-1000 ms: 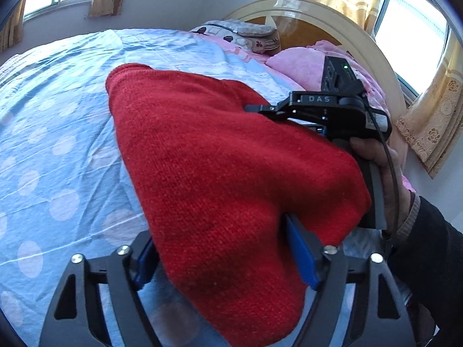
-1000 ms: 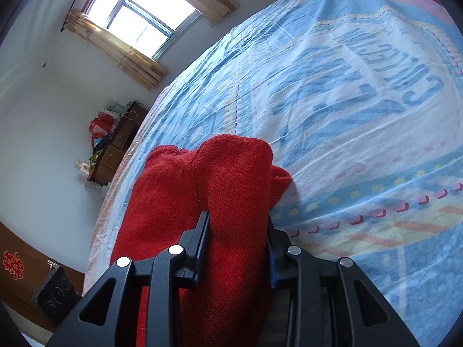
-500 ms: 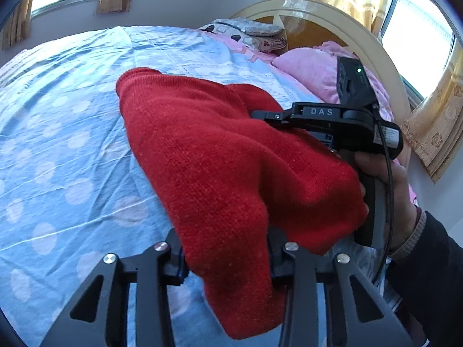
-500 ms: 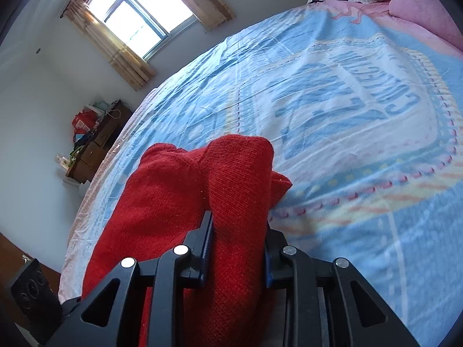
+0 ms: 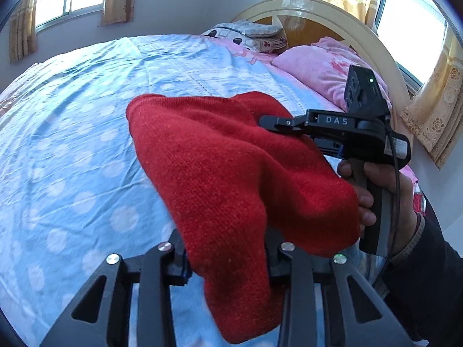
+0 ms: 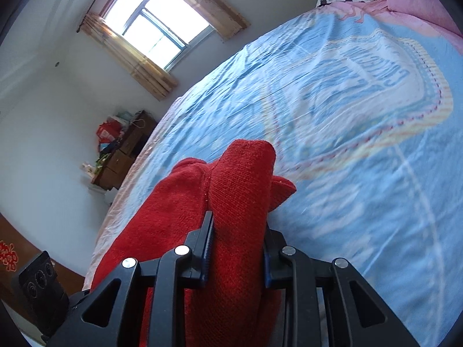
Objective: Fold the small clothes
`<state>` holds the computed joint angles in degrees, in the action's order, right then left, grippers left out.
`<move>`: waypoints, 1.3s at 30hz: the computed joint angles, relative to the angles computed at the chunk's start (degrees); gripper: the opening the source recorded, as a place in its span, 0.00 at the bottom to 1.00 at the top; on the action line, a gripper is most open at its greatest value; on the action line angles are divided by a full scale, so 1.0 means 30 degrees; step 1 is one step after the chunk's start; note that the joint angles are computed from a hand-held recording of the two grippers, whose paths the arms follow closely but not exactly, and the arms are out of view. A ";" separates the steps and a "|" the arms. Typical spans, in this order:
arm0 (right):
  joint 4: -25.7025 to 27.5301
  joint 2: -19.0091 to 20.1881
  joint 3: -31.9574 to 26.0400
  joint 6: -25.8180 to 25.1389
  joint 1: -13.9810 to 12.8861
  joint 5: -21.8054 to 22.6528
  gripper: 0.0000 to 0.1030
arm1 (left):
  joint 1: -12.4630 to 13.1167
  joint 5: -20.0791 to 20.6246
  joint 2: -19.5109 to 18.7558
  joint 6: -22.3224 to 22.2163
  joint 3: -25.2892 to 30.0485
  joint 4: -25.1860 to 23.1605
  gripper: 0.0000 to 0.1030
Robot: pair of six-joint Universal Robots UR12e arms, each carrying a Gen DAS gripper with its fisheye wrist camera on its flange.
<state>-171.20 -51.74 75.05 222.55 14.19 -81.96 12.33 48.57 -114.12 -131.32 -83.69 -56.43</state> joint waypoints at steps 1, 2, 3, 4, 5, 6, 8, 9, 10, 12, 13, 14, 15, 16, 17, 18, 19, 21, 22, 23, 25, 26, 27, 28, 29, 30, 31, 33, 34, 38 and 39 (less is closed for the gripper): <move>-0.0184 0.0008 0.0024 0.0060 0.0061 0.0139 0.26 | 0.0136 -0.0013 0.0123 0.0056 -0.0156 0.0054 0.35; -0.0262 0.0035 -0.0015 0.0062 0.0114 0.0217 0.26 | 0.0193 -0.0010 0.0212 0.0020 -0.0272 0.0133 0.35; -0.0303 0.0061 -0.0064 0.0038 0.0216 0.0251 0.26 | 0.0318 -0.0061 0.0322 0.0033 -0.0426 0.0181 0.35; -0.0352 0.0095 -0.0115 0.0004 0.0329 0.0288 0.26 | 0.0442 -0.0121 0.0427 0.0045 -0.0564 0.0231 0.35; -0.0383 0.0150 -0.0214 -0.0038 0.0442 0.0346 0.26 | 0.0574 -0.0189 0.0535 0.0056 -0.0714 0.0337 0.35; -0.0373 0.0234 -0.0362 -0.0076 0.0566 0.0378 0.26 | 0.0665 -0.0230 0.0624 0.0016 -0.0851 0.0471 0.35; -0.0250 0.0366 -0.0644 -0.0201 0.0756 0.0465 0.26 | 0.0900 -0.0335 0.0779 -0.0059 -0.1078 0.0681 0.35; -0.0140 0.0456 -0.0835 -0.0293 0.0863 0.0502 0.26 | 0.0986 -0.0396 0.0836 -0.0050 -0.1163 0.0746 0.35; -0.0057 0.0518 -0.0973 -0.0361 0.0951 0.0515 0.26 | 0.1083 -0.0411 0.0882 -0.0067 -0.1240 0.0860 0.35; 0.0041 0.0694 -0.1315 -0.0419 0.1116 0.0582 0.26 | 0.1267 -0.0427 0.0934 -0.0292 -0.1348 0.1129 0.35; 0.0077 0.0803 -0.1523 -0.0429 0.1190 0.0642 0.26 | 0.1343 -0.0460 0.0962 -0.0393 -0.1406 0.1261 0.35; 0.0127 0.0911 -0.1752 -0.0490 0.1295 0.0678 0.26 | 0.1455 -0.0484 0.1007 -0.0515 -0.1487 0.1426 0.35; 0.0187 0.0994 -0.1923 -0.0569 0.1382 0.0677 0.26 | 0.1560 -0.0529 0.1078 -0.0553 -0.1589 0.1525 0.35; 0.0294 0.1097 -0.2168 -0.0653 0.1482 0.0673 0.26 | 0.1660 -0.0585 0.1117 -0.0614 -0.1647 0.1645 0.35; 0.0416 0.1204 -0.2429 -0.0734 0.1583 0.0681 0.26 | 0.1734 -0.0602 0.1139 -0.0744 -0.1683 0.1802 0.35; 0.0505 0.1343 -0.2724 -0.0852 0.1669 0.0717 0.26 | 0.1838 -0.0651 0.1168 -0.0855 -0.1728 0.1957 0.35; 0.0564 0.1417 -0.2917 -0.0933 0.1747 0.0736 0.26 | 0.1925 -0.0692 0.1193 -0.0958 -0.1770 0.2114 0.35; 0.0773 0.1666 -0.3469 -0.1107 0.1892 0.0840 0.26 | 0.2039 -0.0685 0.1249 -0.1149 -0.1875 0.2434 0.35; 0.0831 0.1737 -0.3629 -0.1163 0.1945 0.0898 0.26 | 0.2123 -0.0674 0.1271 -0.1271 -0.1917 0.2613 0.35; 0.0918 0.1847 -0.3852 -0.1213 0.2006 0.0950 0.26 | 0.2172 -0.0663 0.1274 -0.1337 -0.1929 0.2718 0.35; 0.1042 0.2038 -0.4208 -0.1321 0.2113 0.1078 0.26 | 0.2287 -0.0604 0.1299 -0.1519 -0.2002 0.3014 0.35; 0.1152 0.2163 -0.4430 -0.1411 0.2154 0.1191 0.26 | 0.2379 -0.0595 0.1316 -0.1555 -0.2038 0.3109 0.35; 0.1303 0.2305 -0.4699 -0.1528 0.2206 0.1350 0.26 | 0.2439 -0.0548 0.1342 -0.1592 -0.2075 0.3204 0.35; 0.1401 0.2418 -0.4896 -0.1641 0.2234 0.1450 0.26 | 0.2496 -0.0485 0.1365 -0.1619 -0.2110 0.3307 0.35; 0.1519 0.2525 -0.5120 -0.1750 0.2281 0.1489 0.26 | 0.2562 -0.0457 0.1391 -0.1647 -0.2151 0.3421 0.35; 0.1623 0.2653 -0.5375 -0.1831 0.2350 0.1572 0.26 | 0.2634 -0.0435 0.1411 -0.1678 -0.2178 0.3492 0.35; 0.1715 0.2776 -0.5628 -0.1853 0.2400 0.1645 0.26 | 0.2706 -0.0384 0.1420 -0.1765 -0.2190 0.3609 0.35; 0.1904 0.3057 -0.6159 -0.1931 0.2511 0.1823 0.26 | 0.2848 -0.0344 0.1453 -0.1828 -0.2251 0.3846 0.35; 0.2060 0.3268 -0.6537 -0.1981 0.2522 0.1932 0.26 | 0.2927 -0.0332 0.1488 -0.1868 -0.2317 0.3972 0.35; 0.2622 0.3839 -0.7664 -0.2222 0.2755 0.2252 0.26 | 0.3257 -0.0368 0.1514 -0.2219 -0.2431 0.4461 0.35; 0.2844 0.4029 -0.8060 -0.2331 0.2839 0.2326 0.26 | 0.3324 -0.0386 0.1511 -0.2326 -0.2452 0.4560 0.35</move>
<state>-162.67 -39.65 50.88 215.56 22.71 -74.98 22.30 47.41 -109.59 -138.30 -91.04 -42.75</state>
